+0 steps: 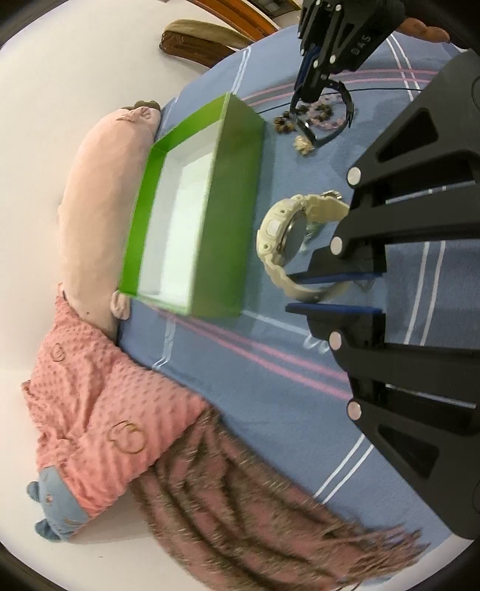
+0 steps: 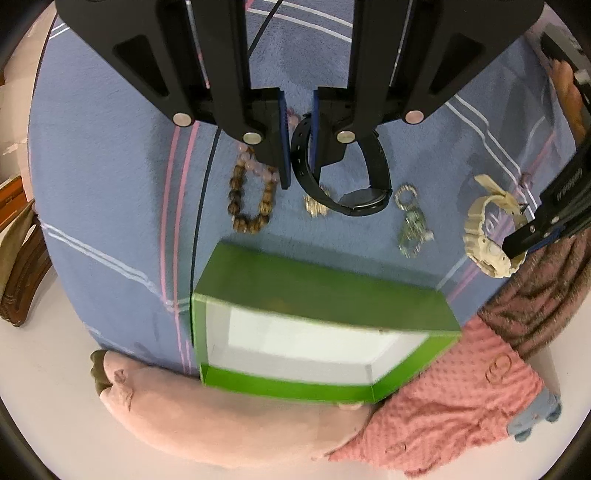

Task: Organize jewelry

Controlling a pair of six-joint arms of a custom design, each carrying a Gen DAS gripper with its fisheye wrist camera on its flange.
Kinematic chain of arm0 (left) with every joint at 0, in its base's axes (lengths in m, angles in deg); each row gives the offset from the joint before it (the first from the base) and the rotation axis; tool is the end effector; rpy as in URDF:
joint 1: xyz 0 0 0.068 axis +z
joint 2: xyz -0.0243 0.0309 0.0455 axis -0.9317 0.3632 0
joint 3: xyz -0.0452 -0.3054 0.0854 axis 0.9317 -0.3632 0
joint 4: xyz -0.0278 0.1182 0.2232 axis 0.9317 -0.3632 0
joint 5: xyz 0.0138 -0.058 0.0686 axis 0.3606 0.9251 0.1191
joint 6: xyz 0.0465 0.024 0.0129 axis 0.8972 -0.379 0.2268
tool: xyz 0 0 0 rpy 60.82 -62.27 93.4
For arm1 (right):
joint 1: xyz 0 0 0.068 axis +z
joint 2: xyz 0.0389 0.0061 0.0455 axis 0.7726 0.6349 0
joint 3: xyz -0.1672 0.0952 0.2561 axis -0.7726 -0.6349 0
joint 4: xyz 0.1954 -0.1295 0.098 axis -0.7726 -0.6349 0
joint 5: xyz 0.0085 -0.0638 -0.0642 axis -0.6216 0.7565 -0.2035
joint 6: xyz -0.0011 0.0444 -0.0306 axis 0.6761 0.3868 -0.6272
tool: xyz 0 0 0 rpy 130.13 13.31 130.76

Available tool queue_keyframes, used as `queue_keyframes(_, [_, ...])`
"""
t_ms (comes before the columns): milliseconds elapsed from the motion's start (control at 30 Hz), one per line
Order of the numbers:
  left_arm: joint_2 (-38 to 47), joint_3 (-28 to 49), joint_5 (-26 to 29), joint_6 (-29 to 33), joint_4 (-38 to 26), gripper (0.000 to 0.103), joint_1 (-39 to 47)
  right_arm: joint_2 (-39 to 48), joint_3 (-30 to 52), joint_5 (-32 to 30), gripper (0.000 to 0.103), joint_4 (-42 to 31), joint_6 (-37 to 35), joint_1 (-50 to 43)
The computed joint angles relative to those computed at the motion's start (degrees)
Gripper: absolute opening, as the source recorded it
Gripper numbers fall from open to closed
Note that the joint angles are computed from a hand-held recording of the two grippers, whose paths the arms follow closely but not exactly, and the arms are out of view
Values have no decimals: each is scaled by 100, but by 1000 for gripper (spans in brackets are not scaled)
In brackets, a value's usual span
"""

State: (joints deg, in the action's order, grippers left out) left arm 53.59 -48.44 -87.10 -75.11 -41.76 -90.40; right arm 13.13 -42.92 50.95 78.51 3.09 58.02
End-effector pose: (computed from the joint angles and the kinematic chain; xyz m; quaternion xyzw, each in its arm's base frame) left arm 0.1713 -0.0613 0.1824 0.0068 0.9271 -0.0415 0.3726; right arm 0.1698 0.0216 0.1819 -0.0512 0.9544 0.0152 0.2937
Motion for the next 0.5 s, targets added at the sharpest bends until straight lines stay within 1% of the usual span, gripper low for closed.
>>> queue_keyframes(67, [-233, 229, 177, 236, -338, 10, 228, -228, 70, -33, 10, -132, 18, -21])
queue_keyframes(167, [-580, 643, 710, 544, -854, 10, 626, -440, 236, 10, 10, -360, 74, 11])
queue_keyframes(233, [-643, 876, 844, 665, -1061, 10, 678, -580, 367, -37, 10, -503, 37, 9])
queue_keyframes(367, [-529, 1165, 765, 650, -1221, 10, 457, -947, 568, 27, 10, -731, -17, 75])
queue_keyframes(500, [-304, 1120, 631, 568, -1092, 10, 159, -842, 494, -25, 10, -629, -72, 112])
